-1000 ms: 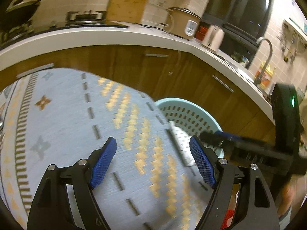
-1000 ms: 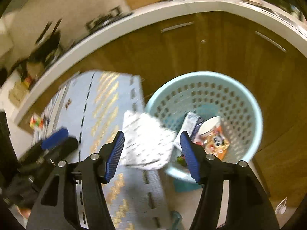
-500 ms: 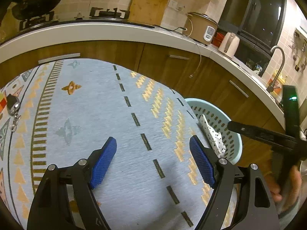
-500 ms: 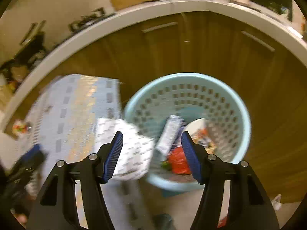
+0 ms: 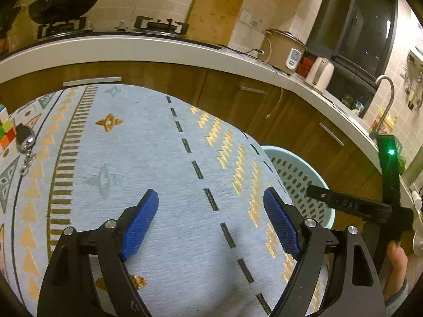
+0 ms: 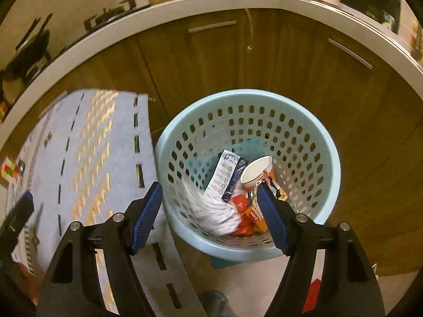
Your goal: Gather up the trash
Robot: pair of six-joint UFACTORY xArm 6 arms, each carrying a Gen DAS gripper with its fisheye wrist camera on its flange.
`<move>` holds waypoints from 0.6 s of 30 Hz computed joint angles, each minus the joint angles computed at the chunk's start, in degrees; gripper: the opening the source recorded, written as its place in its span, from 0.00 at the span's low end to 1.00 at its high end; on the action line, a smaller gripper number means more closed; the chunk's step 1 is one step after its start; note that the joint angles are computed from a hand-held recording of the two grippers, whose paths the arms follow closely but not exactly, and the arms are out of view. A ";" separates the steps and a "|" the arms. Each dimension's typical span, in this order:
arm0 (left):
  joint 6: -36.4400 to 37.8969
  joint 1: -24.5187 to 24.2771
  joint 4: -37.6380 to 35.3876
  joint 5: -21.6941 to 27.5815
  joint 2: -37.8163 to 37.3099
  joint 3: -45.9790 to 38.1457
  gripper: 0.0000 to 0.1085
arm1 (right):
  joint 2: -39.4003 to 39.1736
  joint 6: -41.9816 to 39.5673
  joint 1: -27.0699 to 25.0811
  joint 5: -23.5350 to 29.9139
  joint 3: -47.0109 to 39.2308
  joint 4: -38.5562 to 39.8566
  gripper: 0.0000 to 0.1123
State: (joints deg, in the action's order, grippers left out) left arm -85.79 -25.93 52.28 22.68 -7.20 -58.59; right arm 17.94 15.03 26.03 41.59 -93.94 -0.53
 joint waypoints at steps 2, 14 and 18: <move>-1.15 -0.21 1.12 0.84 -0.41 0.18 0.73 | -1.96 -0.22 0.60 -2.24 2.22 -0.03 0.62; -10.67 -11.59 19.99 30.46 -1.79 -4.14 0.81 | -12.69 19.71 6.05 -20.84 13.64 -28.93 0.64; -10.45 -12.22 21.35 30.12 -2.10 -4.48 0.81 | -15.27 31.05 5.75 -21.56 16.25 -41.53 0.64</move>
